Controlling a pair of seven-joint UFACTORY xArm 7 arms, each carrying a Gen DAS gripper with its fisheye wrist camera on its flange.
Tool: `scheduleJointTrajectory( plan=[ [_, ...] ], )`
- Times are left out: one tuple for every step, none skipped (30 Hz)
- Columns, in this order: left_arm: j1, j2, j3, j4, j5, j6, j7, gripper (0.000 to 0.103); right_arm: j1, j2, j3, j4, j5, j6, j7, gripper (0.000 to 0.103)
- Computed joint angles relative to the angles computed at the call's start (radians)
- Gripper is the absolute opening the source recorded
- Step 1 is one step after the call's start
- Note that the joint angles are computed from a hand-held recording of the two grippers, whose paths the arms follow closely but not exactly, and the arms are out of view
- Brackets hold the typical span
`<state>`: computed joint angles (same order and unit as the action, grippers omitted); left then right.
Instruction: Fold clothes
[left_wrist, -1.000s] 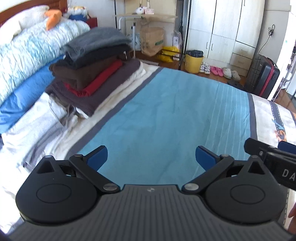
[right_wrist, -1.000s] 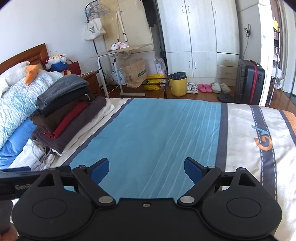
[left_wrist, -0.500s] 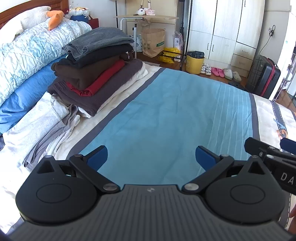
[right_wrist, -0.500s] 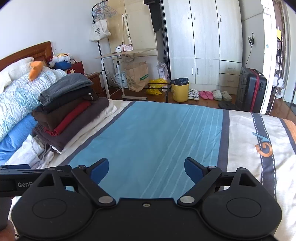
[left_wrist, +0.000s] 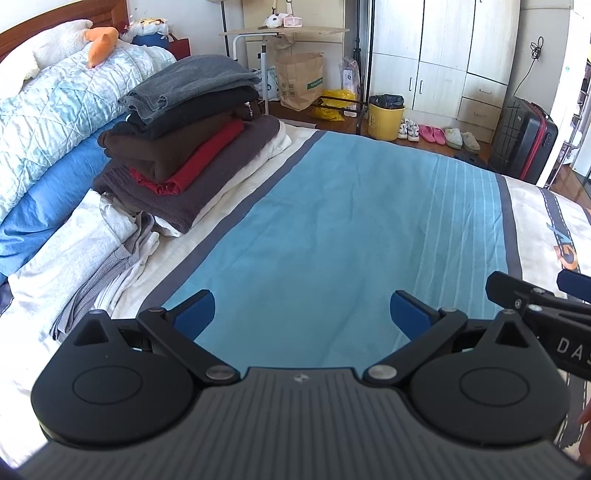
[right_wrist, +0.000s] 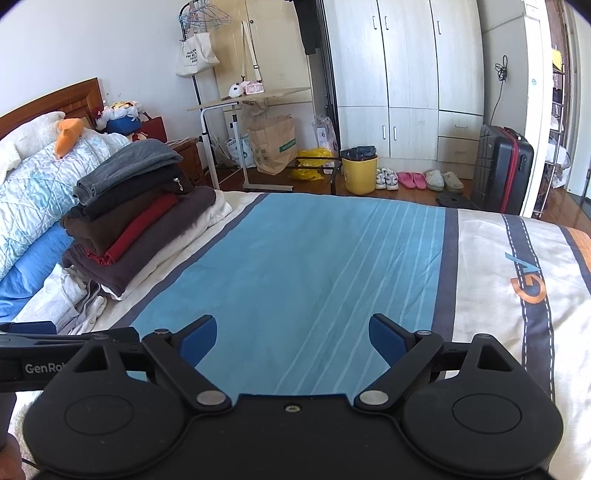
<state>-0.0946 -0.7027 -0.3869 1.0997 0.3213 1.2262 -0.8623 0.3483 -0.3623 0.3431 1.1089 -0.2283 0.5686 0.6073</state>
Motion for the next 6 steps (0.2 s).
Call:
scheduleJointTrajectory(
  plan=[
    [-0.001,0.002,0.002,0.000,-0.003,0.001,0.000,0.103,0.000,0.000,0.000,-0.001,-0.001,0.001,-0.001,0.092],
    [-0.002,0.005,0.003,0.001,-0.006,0.003,0.000,0.103,0.000,0.000,-0.001,-0.001,-0.001,0.003,-0.002,0.092],
    [-0.004,0.007,0.004,0.001,-0.008,0.006,0.003,0.103,0.001,0.001,-0.001,-0.002,-0.002,0.004,-0.004,0.092],
    [-0.006,0.009,0.004,0.001,-0.006,0.009,0.009,0.103,0.001,0.001,-0.001,-0.003,-0.002,0.006,-0.005,0.092],
    [-0.008,0.010,0.004,0.001,-0.004,0.011,0.014,0.103,0.002,0.001,-0.002,-0.005,-0.003,0.005,-0.008,0.092],
    [-0.010,0.011,0.004,0.002,-0.003,0.014,0.020,0.103,0.003,0.001,-0.004,-0.007,-0.002,0.004,-0.012,0.092]
  ],
)
